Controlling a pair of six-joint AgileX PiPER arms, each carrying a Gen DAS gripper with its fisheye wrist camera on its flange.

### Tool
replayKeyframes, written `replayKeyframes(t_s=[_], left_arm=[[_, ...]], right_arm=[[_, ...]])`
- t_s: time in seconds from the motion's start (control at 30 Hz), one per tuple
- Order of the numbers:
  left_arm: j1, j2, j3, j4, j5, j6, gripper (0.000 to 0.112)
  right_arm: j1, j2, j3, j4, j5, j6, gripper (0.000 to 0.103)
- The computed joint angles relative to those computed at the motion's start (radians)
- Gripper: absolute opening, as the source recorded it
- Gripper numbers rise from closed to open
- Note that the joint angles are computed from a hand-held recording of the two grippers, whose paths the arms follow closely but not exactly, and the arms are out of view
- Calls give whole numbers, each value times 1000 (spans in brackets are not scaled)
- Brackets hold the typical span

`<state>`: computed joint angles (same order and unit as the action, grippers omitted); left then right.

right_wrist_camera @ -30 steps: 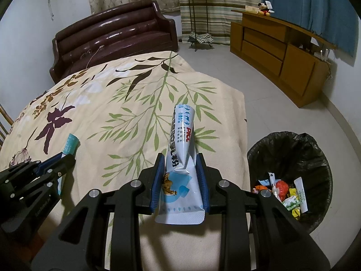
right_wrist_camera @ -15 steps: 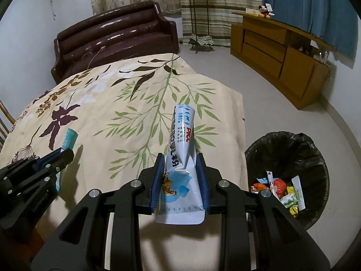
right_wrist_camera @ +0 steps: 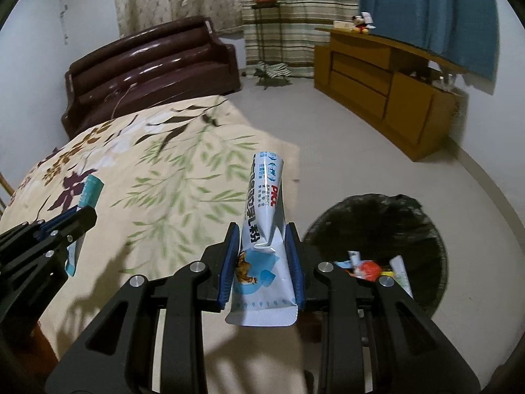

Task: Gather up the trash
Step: 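Carry the teal tube and toothpaste tube over the black bin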

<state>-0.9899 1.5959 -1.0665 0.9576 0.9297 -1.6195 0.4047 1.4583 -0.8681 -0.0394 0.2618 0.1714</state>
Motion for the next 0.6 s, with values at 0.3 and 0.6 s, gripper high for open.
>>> replayKeyframes(t_s=[0.3,0.6], left_arm=[[-32,182,-244,-10,-20,107,16],[-26,356,-474,-50,-47,240,16]], right_arm=[[-225,-28,31,281,-4,-350,28],[-399,43,15,515,-7,-626,28]])
